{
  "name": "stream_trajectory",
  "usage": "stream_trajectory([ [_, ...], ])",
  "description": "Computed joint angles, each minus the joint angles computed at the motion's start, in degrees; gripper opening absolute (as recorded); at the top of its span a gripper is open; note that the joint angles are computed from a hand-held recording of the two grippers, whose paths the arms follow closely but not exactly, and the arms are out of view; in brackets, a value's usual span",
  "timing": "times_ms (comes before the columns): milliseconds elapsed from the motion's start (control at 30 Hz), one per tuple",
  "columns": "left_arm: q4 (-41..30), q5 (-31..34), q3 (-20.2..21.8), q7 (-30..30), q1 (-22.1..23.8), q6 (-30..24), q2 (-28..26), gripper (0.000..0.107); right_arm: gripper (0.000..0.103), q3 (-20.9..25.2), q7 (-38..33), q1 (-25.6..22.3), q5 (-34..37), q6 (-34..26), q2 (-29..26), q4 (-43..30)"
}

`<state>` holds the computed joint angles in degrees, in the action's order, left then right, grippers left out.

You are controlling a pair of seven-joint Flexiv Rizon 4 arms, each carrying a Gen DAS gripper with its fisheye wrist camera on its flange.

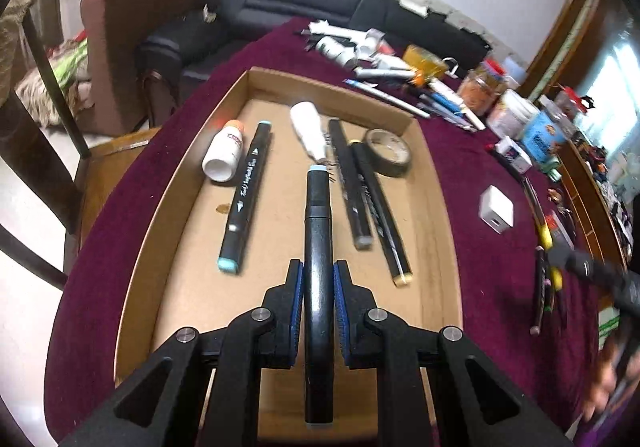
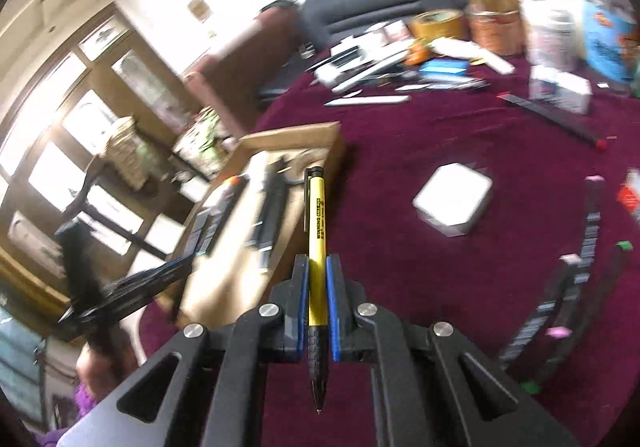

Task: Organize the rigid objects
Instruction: 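Lower marker and yellow pencil into the tray and open both tools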

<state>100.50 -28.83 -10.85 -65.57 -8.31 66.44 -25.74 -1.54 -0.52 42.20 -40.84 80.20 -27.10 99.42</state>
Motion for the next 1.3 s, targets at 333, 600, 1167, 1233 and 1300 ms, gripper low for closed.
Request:
stream_trajectory([
  [333,-13.2,9.4,4.7,-10.9,-1.8,-11.5,-7.8,0.015,0.008,10.0,-15.9,-2.0,14.6,-9.1,-13.9,-21.8],
  [600,-3.8,-3.9,-2.5,-1.4,4.3,-4.6,-2.8,0.062,0.008,11.5,-23.0,-0.7,23.5,-19.4,-23.1,-37.7],
  [1167,7.0,2.0,3.8,-5.0,-2.2,12.0,5.9,0.073,0.048,-0.7,-19.0,7.2,15.6,-21.5,-19.2,-33.5],
  [1233,7.3,5.0,4.1,-6.2,-3.1,12.9,6.5,0.074,0.056,-4.5,-13.4,9.1,10.3,-19.0,-14.8,-26.0],
  [1300,7.0,9.6,5.7,-8.6,-5.2,13.7,6.8,0.076,0.067,-8.0,-7.6,11.2,4.2,-18.1,-10.4,-18.9],
])
